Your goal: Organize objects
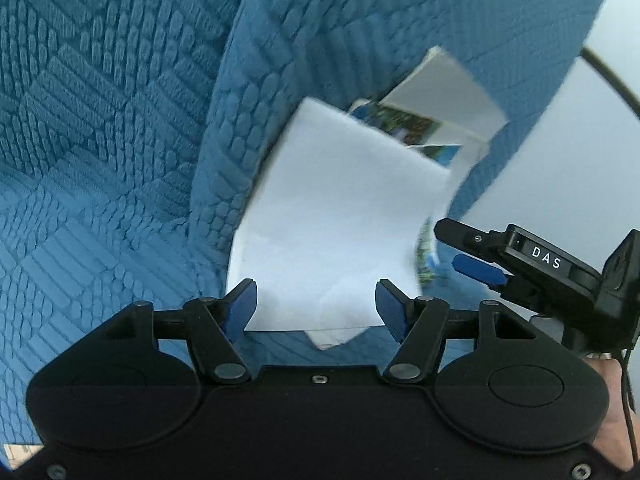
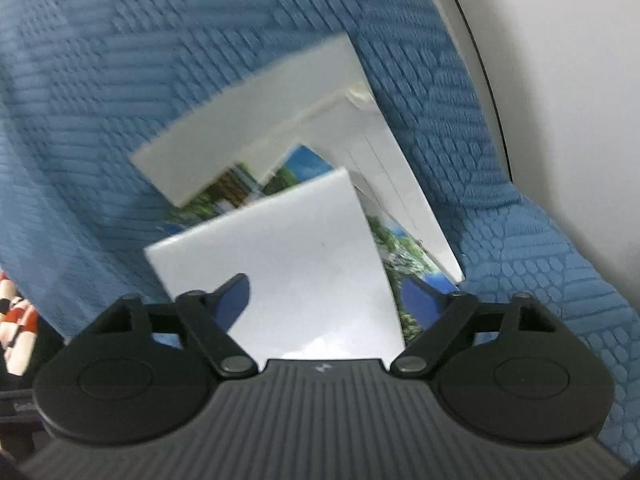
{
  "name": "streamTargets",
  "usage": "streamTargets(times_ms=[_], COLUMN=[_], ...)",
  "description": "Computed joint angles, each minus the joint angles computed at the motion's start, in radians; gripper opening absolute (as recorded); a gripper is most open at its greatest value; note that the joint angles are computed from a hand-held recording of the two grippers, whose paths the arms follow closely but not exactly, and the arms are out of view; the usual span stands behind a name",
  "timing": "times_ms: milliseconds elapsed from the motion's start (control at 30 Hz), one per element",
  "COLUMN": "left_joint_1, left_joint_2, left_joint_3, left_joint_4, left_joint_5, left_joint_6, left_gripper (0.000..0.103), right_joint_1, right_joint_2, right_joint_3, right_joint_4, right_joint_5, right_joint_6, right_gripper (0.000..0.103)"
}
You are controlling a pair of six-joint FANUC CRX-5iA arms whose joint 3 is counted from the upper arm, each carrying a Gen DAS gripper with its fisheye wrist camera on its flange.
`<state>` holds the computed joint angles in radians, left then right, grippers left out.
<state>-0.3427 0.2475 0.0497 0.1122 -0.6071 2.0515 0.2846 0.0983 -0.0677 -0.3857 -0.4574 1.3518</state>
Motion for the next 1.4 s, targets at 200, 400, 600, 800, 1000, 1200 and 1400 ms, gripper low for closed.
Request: streamTargets(times_ms=[200,400,600,800,1000,1200,1400], left_joint_1=[0.022,0.031,0.035,0.041,0.056,0.068,0.032], left_joint_2=[0.056,0.079,0.085,0.076,0.053,-0.025,-0.140], left_joint_3=[0.015,0.019,0.008,-0.010,-0.047,-0.156,-0.351], left_joint_4=[0.061,0.078,0.097,0.119,0.188,0.325,0.678], left_joint_5=[-0.014,-0.038,-0.037,-0.027,-0.001,0.066,0.201], left_joint_6=[-0.024,-0.038,-0.059,-0.074,-0.114,-0.187,-0.411], left_gripper=[0.044,0.040,0.039,0.038,0.040,0.044,0.054], right_joint_1=[-0.031,-0.084,-0.116,-0.226,-0.331,-0.356,-0.322], right_joint_2=[0.055,0.063,0.091,0.105,0.066,-0.011,-0.066], right_joint_3=[0.049,0.096,0.137,0.168,0.145,0.104,0.073], right_joint_4=[-0.128,-0.414,-0.530,-0.747,-0.901,-0.875,-0.820], right_joint_5=[0.036,0.094,0.061,-0.106,-0.301,-0.397,-0.411], right_joint_6=[0.135,0.447,0.564,0.777,0.970,0.996,1.014], right_gripper=[0.076,0.076,0.077,0.077,0.077,0.077,0.077])
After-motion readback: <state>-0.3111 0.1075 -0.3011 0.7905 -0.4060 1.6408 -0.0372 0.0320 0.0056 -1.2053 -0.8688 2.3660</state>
